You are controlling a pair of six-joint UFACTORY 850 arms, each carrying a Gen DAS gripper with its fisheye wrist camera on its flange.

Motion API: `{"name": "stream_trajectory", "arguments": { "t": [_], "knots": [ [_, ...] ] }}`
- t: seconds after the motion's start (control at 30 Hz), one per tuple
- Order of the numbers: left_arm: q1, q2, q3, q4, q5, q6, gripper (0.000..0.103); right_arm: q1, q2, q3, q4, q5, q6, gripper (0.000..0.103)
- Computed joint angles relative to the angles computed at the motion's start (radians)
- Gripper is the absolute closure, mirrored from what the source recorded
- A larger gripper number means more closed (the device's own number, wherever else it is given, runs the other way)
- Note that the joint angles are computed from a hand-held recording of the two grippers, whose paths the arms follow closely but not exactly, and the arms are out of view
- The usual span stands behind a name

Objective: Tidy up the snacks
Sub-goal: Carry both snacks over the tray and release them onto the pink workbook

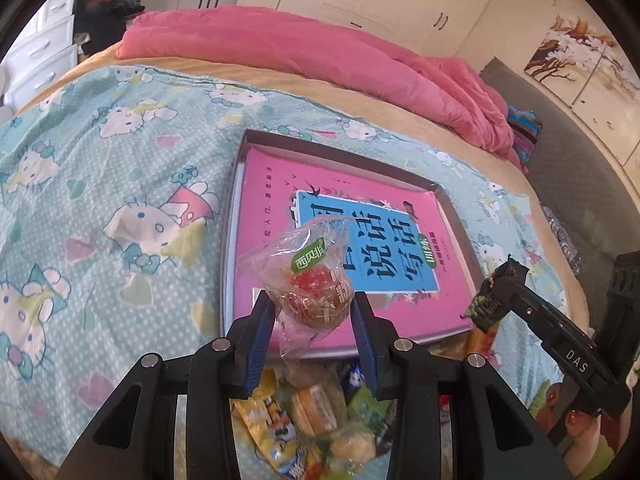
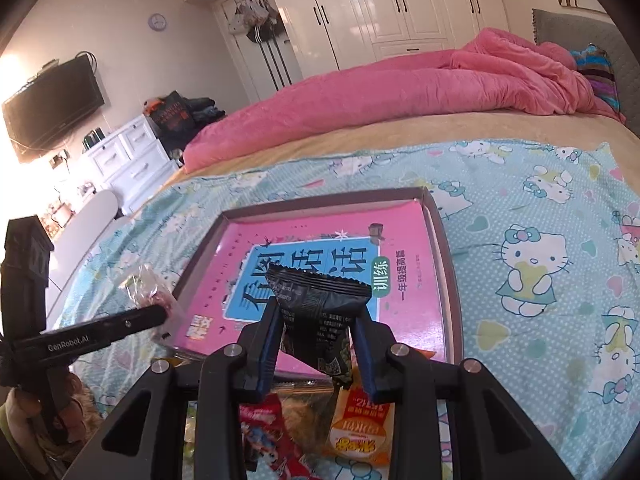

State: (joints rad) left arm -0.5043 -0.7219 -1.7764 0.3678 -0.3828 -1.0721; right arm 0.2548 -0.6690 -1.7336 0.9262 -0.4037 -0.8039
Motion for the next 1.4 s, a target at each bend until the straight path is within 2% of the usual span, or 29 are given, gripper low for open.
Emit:
{"name": "stream_trajectory", "arguments": {
  "t": [0.43,0.63,1.03,1.4],
  "knots": [
    [0.019,-0.073,-0.087,-0.095,-0.052,0.111,0.063,0.015,-0.073,-0.099,-0.097,-0.028,0.127,0.069],
    [0.02,-0.081,-0.093,-0.143,-0.06,0.152,0.063,0.023,-0.111,-0.147,-0.175,-0.089,0.2,0.069],
    [0.018,-0.094,-0.11,-0.182,-0.076,0.204,0.063,0.03,-0.146,-0.188,-0.279,-0.17,0.3,0.069],
    [0.02,-0.107,-0.125,-0.212,-0.09,0.233,0.062,0.035,-0.154,-0.202,-0.325,-0.191,0.342,0.068]
  ]
}}
